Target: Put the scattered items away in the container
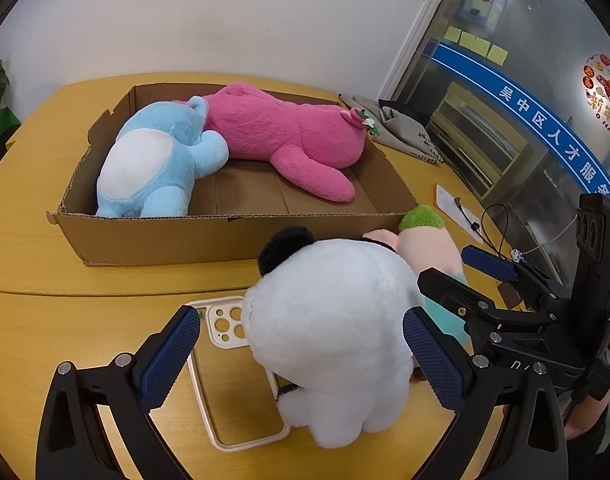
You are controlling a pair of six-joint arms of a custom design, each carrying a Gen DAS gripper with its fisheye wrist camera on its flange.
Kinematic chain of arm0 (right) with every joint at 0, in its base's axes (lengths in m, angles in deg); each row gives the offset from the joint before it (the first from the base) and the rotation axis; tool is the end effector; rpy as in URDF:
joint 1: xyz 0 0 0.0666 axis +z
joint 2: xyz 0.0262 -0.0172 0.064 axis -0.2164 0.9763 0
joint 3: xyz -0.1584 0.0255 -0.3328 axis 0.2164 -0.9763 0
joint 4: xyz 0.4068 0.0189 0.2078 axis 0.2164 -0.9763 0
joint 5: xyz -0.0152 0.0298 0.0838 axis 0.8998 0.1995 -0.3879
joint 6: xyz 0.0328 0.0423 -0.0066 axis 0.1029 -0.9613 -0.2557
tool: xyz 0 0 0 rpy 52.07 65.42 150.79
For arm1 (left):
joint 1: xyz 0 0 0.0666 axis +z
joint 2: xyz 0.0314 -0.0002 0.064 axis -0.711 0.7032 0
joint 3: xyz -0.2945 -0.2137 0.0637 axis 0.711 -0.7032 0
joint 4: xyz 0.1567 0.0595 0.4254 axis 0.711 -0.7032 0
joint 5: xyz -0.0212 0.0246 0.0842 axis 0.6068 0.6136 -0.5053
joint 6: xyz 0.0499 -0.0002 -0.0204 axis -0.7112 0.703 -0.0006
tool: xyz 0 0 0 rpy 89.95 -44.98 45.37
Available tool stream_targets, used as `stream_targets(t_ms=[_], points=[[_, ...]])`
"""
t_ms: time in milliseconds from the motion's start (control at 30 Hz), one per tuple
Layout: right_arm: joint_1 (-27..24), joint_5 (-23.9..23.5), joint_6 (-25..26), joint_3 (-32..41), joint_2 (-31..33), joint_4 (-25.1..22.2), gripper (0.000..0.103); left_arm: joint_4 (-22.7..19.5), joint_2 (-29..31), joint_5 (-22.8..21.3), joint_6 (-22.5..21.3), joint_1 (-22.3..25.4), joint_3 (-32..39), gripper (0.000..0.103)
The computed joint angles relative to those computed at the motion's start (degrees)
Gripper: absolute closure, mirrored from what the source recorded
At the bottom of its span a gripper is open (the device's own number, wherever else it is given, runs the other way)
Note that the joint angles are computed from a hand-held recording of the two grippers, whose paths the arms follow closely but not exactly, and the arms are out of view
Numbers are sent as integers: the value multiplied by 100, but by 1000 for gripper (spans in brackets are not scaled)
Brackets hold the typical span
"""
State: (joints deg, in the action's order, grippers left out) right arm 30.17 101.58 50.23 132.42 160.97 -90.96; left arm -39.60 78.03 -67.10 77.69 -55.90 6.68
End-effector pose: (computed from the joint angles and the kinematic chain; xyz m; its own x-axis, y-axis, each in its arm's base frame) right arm 0.4309 0.3740 0.4009 -0.7010 0.0610 -0.7105 0.0249 0.9978 0.0611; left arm 0.5167 -0.1111 0.4031 -0.7833 0.1078 -0.6123 0.3761 0.8663 -0.3287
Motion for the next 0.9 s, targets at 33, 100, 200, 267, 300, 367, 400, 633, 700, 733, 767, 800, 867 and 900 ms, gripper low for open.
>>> stream_targets(t_ms=[33,100,200,267,300,367,400,633,700,733,767,800,867,900], points=[[0,-1,-6,2,6,-9,17,-10,8,21,16,5,2,0],[-3,-27,-33,-4,10,-15,17,-37,18,16,-36,3,10,0],[-3,-34,4,-10,9,10,17,5,22,22,-3,13,3,0],[-6,-34,-15,5,30,-6,17,-31,29,52,-18,16,5,0],[-8,-52,-25,12,33,-12,17,-34,30,37,-46,11,6,0],[-1,-51,-1,22,40,-7,17,3,31,32,-36,17,3,0],[0,-40,7,25,44,-7,17,6,37,59,-16,25,2,0],[-2,-44,3,12,52,0,17,-12,88,120,-40,39,8,0],[-5,-64,-15,-24,36,35,17,-41,112,107,-113,35,16,0],[-5,-90,-5,-66,13,75,17,-34,121,108,-126,37,15,0],[3,-141,43,-136,-23,147,17,-25,139,136,-113,46,18,0],[15,-190,102,-199,-53,219,17,-24,164,183,-104,55,27,0],[45,-391,264,-389,-126,441,17,-43,250,300,-155,61,78,0],[55,-464,293,-433,-133,498,17,-50,313,352,-187,59,123,0]])
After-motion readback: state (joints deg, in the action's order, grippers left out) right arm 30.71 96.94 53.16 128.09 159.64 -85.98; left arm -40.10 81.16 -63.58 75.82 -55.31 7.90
